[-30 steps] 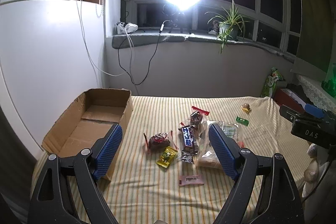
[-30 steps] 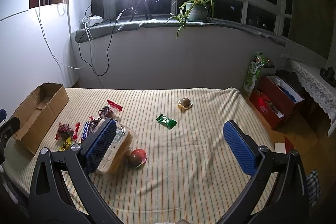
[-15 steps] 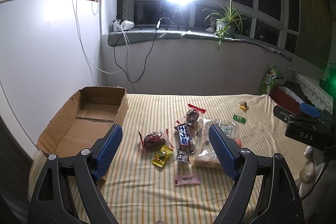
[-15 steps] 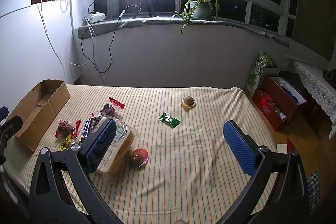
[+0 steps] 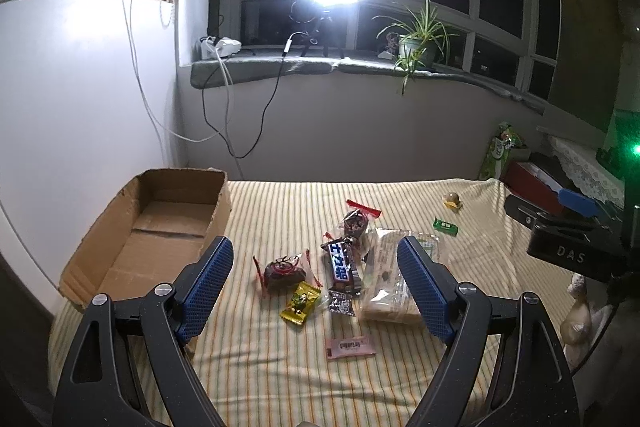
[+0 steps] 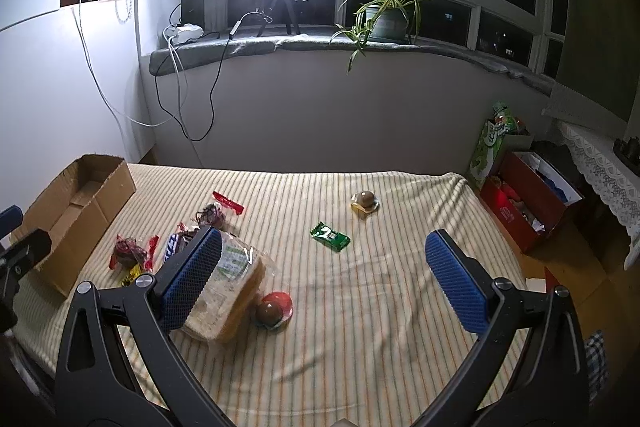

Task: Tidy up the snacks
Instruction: 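Move both grippers toward the plastic-wrapped bread loaf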

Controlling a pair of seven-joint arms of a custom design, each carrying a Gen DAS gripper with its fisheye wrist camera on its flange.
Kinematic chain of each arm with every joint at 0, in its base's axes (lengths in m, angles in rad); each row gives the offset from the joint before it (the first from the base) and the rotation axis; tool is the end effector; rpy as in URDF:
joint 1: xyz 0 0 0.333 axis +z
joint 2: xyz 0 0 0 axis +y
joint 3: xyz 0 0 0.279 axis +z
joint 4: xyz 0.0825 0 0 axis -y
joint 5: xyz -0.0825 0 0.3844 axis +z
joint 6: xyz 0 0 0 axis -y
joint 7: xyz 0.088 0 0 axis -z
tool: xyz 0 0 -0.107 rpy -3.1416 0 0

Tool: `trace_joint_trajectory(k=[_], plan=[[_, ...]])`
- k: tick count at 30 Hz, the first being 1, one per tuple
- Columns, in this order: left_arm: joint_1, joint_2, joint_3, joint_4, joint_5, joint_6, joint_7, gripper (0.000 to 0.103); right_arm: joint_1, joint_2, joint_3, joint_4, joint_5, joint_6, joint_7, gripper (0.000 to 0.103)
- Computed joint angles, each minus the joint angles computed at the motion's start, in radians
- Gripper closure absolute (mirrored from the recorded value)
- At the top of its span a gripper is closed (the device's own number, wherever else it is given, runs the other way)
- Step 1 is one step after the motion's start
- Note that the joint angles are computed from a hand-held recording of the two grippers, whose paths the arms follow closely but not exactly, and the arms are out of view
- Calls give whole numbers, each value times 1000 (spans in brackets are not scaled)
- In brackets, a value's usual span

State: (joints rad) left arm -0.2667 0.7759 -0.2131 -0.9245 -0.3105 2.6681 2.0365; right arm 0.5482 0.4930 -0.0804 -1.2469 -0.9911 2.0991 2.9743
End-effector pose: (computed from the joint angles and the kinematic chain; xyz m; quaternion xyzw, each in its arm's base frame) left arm 0.7292 -0.2845 0.5224 -0.4043 0.7689 -0.4539 0.1981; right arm 0.6557 0.3015 0.5109 -0.4280 0.7604 -0.4339 0.2243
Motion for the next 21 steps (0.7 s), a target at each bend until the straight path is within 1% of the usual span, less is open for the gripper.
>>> trace_joint_trajectory(k=[1, 3, 7, 12, 14, 17, 20, 21], plan=[[-3, 14, 2, 24, 4, -11, -1, 19, -1, 16, 0, 24, 4, -4, -8, 0], [3, 17, -7, 31, 3, -17, 18, 19, 0, 42, -3, 61, 11, -9, -21, 0], [1, 28, -5, 47, 4, -25, 22, 19, 3, 68, -10, 91, 36, -2, -42, 0], [2, 15, -10, 17, -9, -20, 12, 19, 4, 65, -15, 75, 52, 24, -60, 0], [-5, 21, -7, 25, -5, -30, 4, 19, 4, 63, -16, 67, 53, 31, -64, 0], [-11, 40, -7, 55, 0, -56, -6, 19, 2, 44, -18, 37, 49, 45, -53, 0], [-15, 86, -16, 131, -1, -112, -18, 19, -9, 29, -12, 13, 53, 62, -47, 0], [-15, 89, -16, 137, 0, -116, -21, 19, -11, 28, -11, 10, 53, 64, -47, 0]])
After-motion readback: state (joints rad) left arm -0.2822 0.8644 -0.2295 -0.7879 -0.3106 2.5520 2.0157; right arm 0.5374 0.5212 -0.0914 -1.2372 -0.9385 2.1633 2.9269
